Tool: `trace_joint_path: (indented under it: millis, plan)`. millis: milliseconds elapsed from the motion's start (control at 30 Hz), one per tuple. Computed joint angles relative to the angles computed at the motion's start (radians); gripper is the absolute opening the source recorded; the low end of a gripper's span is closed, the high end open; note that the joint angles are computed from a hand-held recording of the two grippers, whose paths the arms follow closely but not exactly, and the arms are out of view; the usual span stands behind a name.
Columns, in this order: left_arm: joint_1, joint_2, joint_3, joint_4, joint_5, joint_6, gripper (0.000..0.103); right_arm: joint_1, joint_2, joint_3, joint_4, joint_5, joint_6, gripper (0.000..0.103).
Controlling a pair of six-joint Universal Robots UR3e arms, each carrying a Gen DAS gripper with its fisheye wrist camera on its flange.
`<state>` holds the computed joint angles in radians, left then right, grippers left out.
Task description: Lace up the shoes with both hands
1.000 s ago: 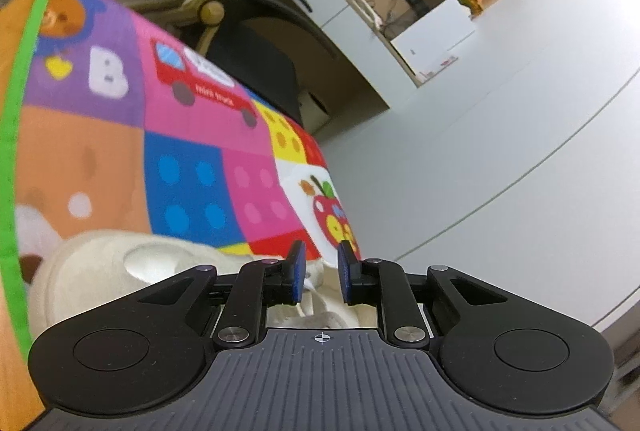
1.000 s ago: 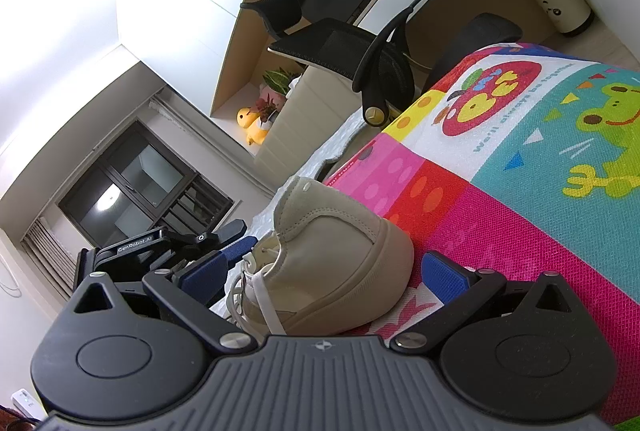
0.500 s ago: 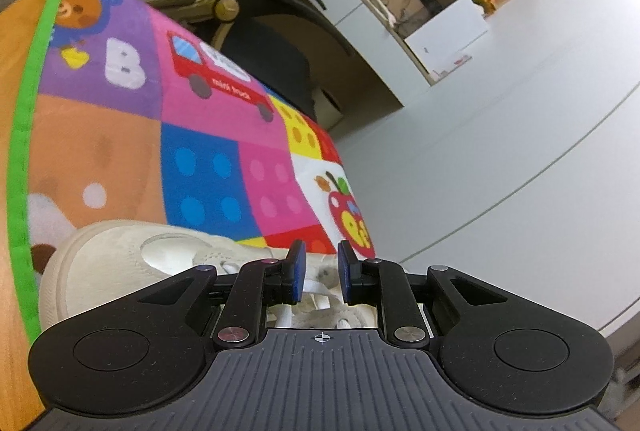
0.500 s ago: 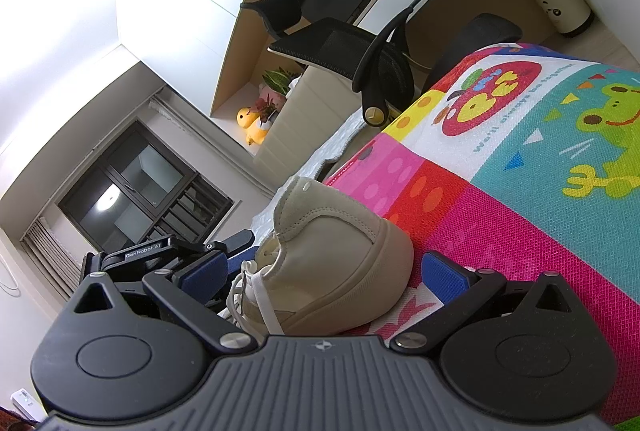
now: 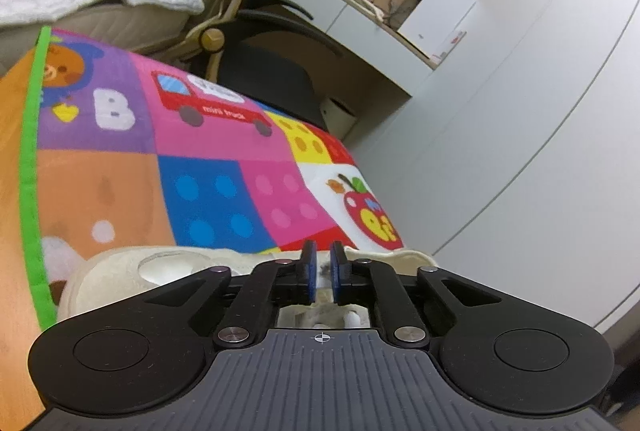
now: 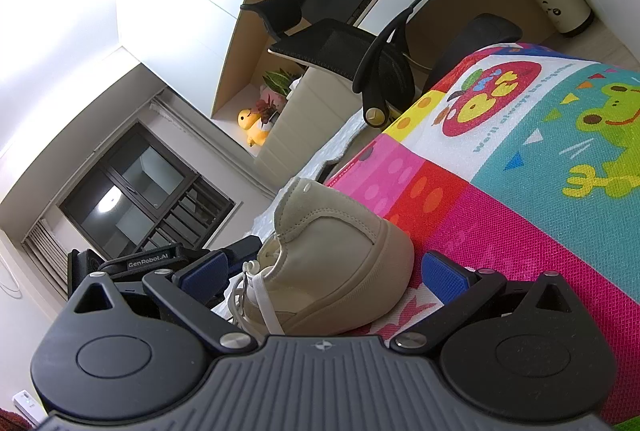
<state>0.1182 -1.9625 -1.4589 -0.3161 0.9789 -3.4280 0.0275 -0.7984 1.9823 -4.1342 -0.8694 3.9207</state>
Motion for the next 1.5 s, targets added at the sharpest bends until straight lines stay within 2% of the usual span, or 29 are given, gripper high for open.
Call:
trace_joint_path:
  millis: [267, 333, 433, 500, 533, 567, 600, 667, 767, 900, 967, 1100, 1233, 1300, 1333, 1500]
  plan:
    - [-0.001, 0.011, 0.005, 0.057, 0.026, 0.025, 0.001, -0.002, 0.004, -0.003, -0.002, 0.003, 0.001, 0.103]
    - [0.017, 0.019, 0.059, 0.097, 0.057, 0.013, 0.000, -0.002, 0.005, -0.004, -0.002, 0.002, 0.002, 0.103]
    - [0.065, 0.060, 0.103, 0.224, 0.092, -0.043, 0.002, 0.001, 0.005, -0.009, 0.001, -0.002, 0.004, 0.103]
    - [0.096, 0.094, 0.104, 0.230, 0.050, -0.041, 0.019, 0.001, 0.008, -0.013, 0.001, -0.001, 0.007, 0.103]
    - [0.097, 0.106, 0.091, 0.221, 0.039, -0.026, 0.041, 0.001, 0.009, -0.014, 0.000, -0.001, 0.008, 0.103]
    - [0.092, 0.116, 0.070, 0.201, 0.035, -0.007, 0.056, 0.001, 0.011, -0.016, -0.001, -0.001, 0.010, 0.103]
    - [0.080, 0.120, 0.047, 0.171, 0.032, 0.020, 0.056, 0.001, 0.012, -0.018, -0.001, -0.001, 0.010, 0.103]
    - [0.049, 0.118, 0.006, 0.108, 0.041, 0.069, 0.055, 0.002, 0.013, -0.020, 0.000, -0.002, 0.010, 0.103]
    - [0.018, 0.092, -0.017, 0.030, 0.046, 0.077, 0.052, 0.004, 0.014, -0.023, 0.004, -0.004, 0.007, 0.103]
    - [0.012, 0.069, -0.032, 0.018, 0.030, 0.066, 0.048, 0.006, 0.014, -0.028, 0.010, -0.007, 0.005, 0.103]
    - [0.011, 0.061, -0.028, 0.016, 0.024, 0.068, 0.041, 0.008, 0.014, -0.030, 0.011, -0.009, 0.007, 0.103]
    - [0.013, 0.034, -0.018, -0.002, 0.002, 0.051, 0.041, 0.008, 0.018, -0.033, 0.004, -0.007, 0.015, 0.103]
    - [0.023, -0.009, 0.003, -0.006, -0.016, -0.002, 0.021, 0.006, 0.023, -0.035, -0.003, -0.004, 0.022, 0.103]
    - [0.030, -0.016, -0.003, 0.012, -0.031, -0.021, 0.016, 0.005, 0.025, -0.036, -0.006, -0.002, 0.025, 0.103]
    - [0.032, -0.018, -0.004, 0.022, -0.035, -0.027, 0.009, 0.004, 0.026, -0.037, -0.008, -0.001, 0.027, 0.103]
    - [0.044, -0.007, 0.019, 0.054, -0.049, -0.019, 0.003, -0.001, 0.031, -0.043, -0.007, 0.004, 0.029, 0.103]
